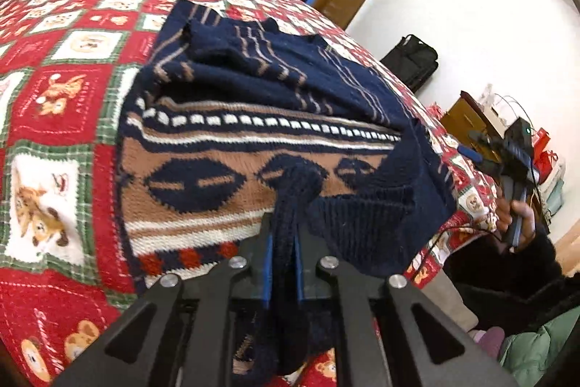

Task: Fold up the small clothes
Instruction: 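Grasp the folded sweater edge with the left gripper while the right gripper grasps beside it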

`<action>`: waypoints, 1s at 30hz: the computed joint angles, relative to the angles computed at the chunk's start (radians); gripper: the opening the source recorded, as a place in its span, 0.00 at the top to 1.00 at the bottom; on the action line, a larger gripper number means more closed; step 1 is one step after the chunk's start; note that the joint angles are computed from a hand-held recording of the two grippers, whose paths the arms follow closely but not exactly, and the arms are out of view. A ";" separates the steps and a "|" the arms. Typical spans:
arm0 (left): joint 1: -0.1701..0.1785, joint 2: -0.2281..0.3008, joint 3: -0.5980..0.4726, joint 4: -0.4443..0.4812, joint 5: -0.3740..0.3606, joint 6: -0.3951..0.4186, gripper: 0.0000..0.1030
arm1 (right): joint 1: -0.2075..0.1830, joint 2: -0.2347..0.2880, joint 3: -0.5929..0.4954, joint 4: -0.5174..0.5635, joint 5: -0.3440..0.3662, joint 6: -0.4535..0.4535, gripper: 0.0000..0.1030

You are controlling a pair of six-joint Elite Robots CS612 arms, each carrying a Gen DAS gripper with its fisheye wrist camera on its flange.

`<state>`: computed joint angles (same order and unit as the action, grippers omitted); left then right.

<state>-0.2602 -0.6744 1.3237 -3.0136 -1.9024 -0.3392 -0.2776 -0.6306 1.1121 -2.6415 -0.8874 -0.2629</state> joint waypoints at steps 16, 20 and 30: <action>-0.028 0.018 -0.018 0.034 0.037 0.015 0.61 | 0.124 0.030 0.001 -0.041 -0.356 -0.311 0.36; -0.041 0.013 -0.024 0.068 0.094 0.042 0.63 | 0.118 0.026 -0.018 0.037 -0.334 -0.296 0.65; -0.104 -0.020 -0.028 0.185 0.397 0.034 0.90 | 0.051 -0.041 0.087 -0.093 -0.192 -0.080 0.90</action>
